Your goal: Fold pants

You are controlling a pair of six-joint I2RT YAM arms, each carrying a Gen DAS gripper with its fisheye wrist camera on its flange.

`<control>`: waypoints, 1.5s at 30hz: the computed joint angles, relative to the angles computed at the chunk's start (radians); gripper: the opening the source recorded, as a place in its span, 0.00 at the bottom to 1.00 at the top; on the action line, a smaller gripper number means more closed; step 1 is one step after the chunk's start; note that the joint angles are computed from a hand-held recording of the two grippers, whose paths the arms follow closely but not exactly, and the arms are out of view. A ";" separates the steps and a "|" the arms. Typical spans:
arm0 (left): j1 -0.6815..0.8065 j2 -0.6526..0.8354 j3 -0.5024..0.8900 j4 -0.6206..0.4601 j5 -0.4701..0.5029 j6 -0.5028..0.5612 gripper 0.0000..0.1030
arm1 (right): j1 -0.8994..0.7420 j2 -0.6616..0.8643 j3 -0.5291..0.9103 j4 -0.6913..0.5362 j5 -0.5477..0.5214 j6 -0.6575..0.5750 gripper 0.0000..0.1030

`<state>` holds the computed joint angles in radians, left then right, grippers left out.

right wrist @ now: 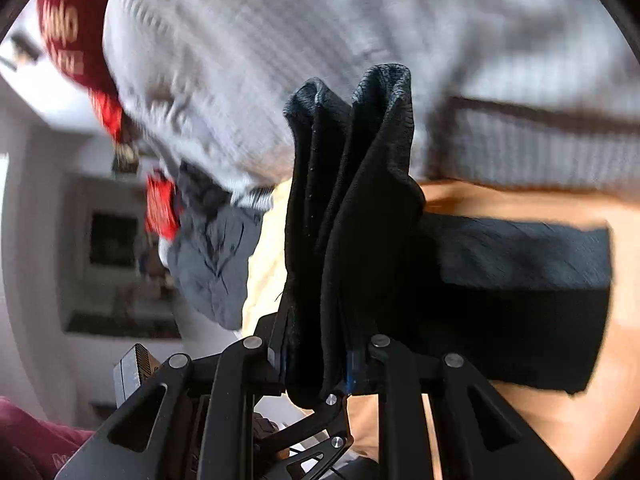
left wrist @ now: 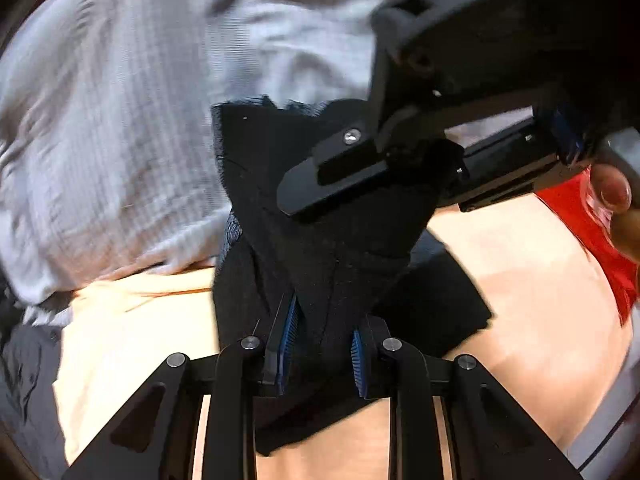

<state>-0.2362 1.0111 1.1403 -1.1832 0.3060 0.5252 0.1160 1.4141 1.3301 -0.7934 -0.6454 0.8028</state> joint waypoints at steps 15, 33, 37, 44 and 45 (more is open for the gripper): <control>-0.519 -0.027 -0.301 0.111 -0.337 -0.333 0.62 | -0.363 -0.293 -0.752 0.325 -0.191 0.011 0.21; -0.036 0.290 -0.027 0.138 -0.204 -0.316 0.63 | -0.288 -0.038 -0.278 0.015 0.223 -0.320 0.43; -0.025 0.342 -0.039 0.179 -0.217 -0.321 0.63 | -0.252 0.071 -0.220 0.054 0.265 -0.336 0.42; -0.007 0.347 -0.089 0.168 -0.199 -0.294 0.63 | -0.216 0.099 -0.149 -0.070 0.337 -0.392 0.05; -0.015 0.346 -0.105 0.166 -0.194 -0.289 0.63 | -0.220 0.092 -0.163 -0.087 0.346 -0.406 0.05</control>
